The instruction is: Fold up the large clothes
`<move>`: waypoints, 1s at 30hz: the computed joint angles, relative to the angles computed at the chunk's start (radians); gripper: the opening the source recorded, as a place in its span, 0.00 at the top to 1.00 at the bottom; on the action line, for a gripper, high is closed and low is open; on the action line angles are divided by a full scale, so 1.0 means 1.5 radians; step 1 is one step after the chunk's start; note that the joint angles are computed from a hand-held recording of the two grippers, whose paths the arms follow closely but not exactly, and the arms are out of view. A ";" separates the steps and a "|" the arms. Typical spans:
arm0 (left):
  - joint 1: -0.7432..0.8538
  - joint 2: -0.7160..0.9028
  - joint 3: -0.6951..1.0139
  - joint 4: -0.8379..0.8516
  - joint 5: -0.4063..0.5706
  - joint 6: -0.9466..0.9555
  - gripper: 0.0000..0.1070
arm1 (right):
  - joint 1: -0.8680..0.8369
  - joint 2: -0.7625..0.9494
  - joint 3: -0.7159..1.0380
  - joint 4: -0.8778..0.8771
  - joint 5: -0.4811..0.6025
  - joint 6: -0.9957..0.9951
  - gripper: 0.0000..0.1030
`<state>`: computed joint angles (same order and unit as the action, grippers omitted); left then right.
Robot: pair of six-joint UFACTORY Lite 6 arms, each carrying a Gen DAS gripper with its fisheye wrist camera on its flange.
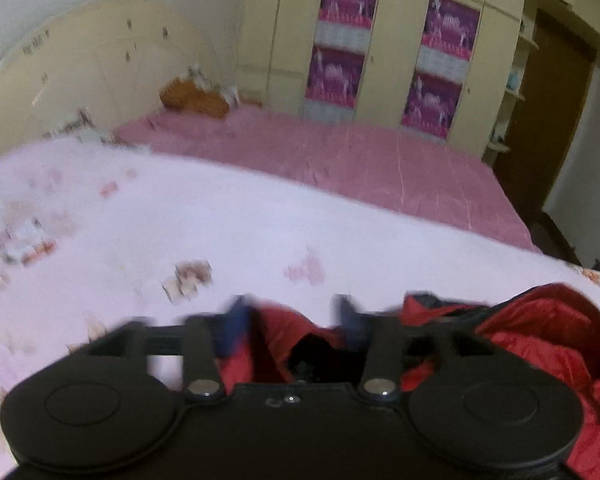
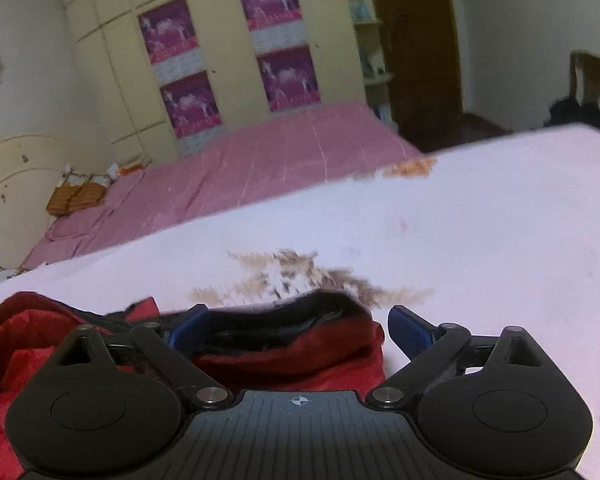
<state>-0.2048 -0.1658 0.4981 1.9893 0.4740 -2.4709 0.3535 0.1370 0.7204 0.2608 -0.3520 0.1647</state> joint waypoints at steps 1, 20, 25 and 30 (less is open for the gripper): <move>-0.021 -0.011 -0.009 -0.015 0.045 0.011 0.05 | 0.003 -0.006 0.000 0.018 0.000 -0.017 0.08; -0.110 0.152 -0.032 0.163 0.102 -0.066 0.31 | 0.267 0.146 0.096 0.463 -0.095 -0.424 0.29; -0.065 0.208 -0.027 0.233 0.114 -0.173 0.17 | 0.266 0.302 0.209 0.563 -0.147 -0.541 0.28; -0.007 0.225 -0.007 0.310 0.066 -0.242 0.08 | 0.208 0.369 0.247 0.533 -0.144 -0.466 0.26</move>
